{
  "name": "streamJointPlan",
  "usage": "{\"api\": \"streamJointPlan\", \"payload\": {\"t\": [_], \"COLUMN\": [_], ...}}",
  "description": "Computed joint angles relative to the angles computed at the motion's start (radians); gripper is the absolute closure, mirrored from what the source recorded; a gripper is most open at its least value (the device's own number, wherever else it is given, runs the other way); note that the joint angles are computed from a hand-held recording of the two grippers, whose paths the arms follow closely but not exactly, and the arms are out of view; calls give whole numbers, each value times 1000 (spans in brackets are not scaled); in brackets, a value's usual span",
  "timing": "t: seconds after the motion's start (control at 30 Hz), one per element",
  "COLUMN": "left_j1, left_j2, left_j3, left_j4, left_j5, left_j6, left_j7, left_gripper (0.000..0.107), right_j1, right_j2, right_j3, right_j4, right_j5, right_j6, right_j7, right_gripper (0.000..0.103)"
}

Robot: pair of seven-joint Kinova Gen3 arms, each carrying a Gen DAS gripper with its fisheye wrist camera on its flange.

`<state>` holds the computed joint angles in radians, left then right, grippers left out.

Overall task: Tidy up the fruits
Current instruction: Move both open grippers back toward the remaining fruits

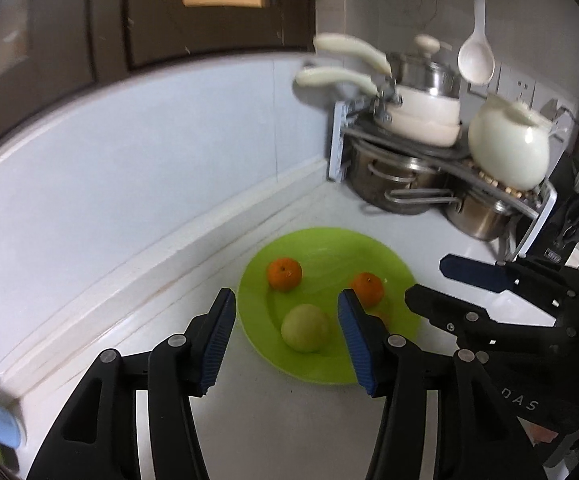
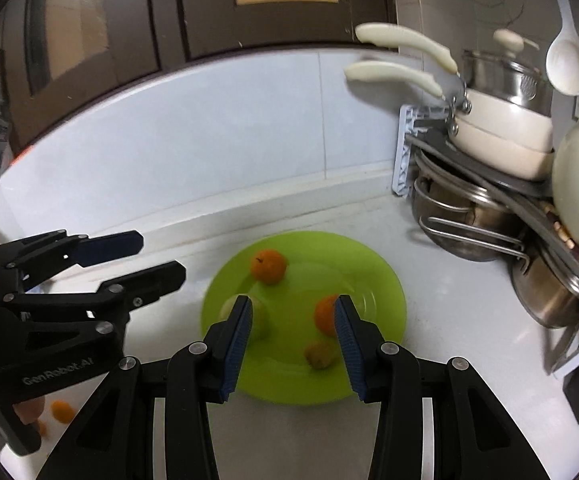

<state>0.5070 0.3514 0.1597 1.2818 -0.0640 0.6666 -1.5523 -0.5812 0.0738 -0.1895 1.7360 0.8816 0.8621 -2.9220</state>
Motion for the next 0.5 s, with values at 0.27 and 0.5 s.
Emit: {"api": "streamJointPlan", "payload": {"t": [0.27,0.5], "left_j1": [-14,-64], "left_j2": [-152,-307], "left_j3": [-8,7], "left_j4": [157,314], "left_j5": [-24,-70], "left_j6": [-46,-79], "left_j7": [72,136], "left_gripper": [53,47], "right_j1": [-53,-131], "right_j2": [-49,-55], "right_j3": [-67,-134], "right_j4": [4,-13], "right_j5": [49,104], "right_j6": [65,135], "right_j7": [-48,-93], "right_gripper": [59,59]}}
